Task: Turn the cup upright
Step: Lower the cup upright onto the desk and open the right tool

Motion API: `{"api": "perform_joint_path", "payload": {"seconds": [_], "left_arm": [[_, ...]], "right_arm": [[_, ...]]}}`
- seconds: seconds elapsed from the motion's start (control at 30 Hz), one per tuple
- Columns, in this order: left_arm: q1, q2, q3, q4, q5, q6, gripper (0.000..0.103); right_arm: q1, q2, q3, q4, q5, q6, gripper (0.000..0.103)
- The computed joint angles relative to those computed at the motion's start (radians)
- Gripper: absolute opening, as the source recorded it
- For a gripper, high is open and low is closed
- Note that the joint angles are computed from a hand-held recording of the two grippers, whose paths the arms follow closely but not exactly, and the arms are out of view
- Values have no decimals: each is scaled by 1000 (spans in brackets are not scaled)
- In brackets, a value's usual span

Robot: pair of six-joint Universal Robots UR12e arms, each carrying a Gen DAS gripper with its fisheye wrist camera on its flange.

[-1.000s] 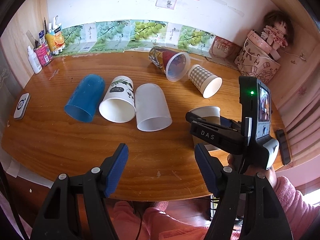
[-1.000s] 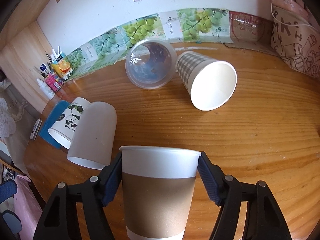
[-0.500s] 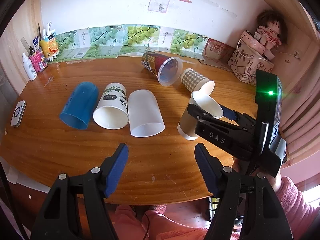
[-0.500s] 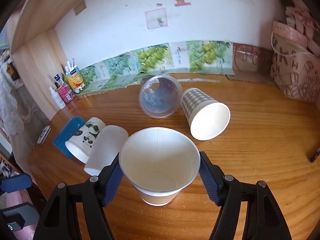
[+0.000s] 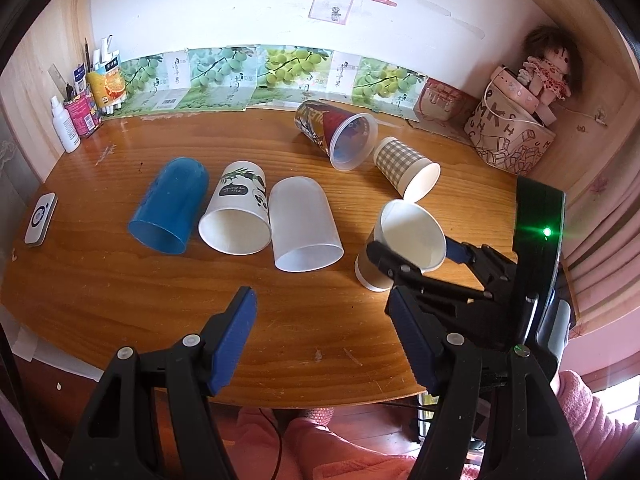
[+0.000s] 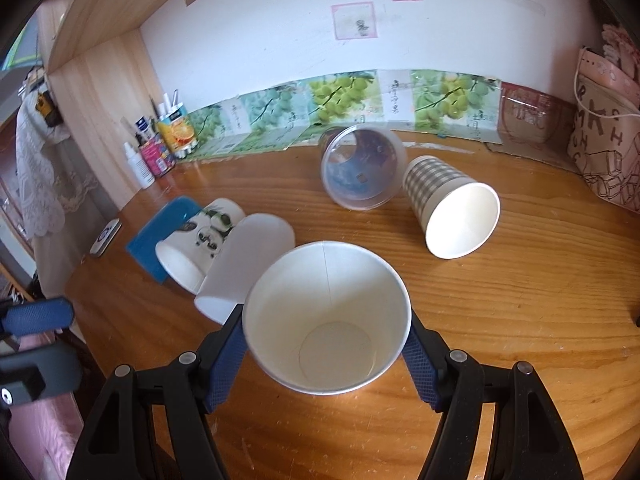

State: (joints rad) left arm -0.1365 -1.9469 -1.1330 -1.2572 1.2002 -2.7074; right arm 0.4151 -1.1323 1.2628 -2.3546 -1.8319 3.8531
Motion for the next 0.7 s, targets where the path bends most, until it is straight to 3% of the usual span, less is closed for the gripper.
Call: {"api": "perform_joint_path", "payload": {"seconds": [0.23,0.47,0.53,0.7], "left_arm": [[3,-4,12,7,-26,2,73],[2,-14,41,11,-26,-2,73],[4,-11,42,24,-30,-8,78],[9,-10,61,2,-48,18,83]], "right_arm": [[7,-21,18,-15,18,37,81],[21,-47,-4,59,43,58,84],[28,-53,-10,74,42,54,84],[53,-62,-48,150,-43,0,84]]}}
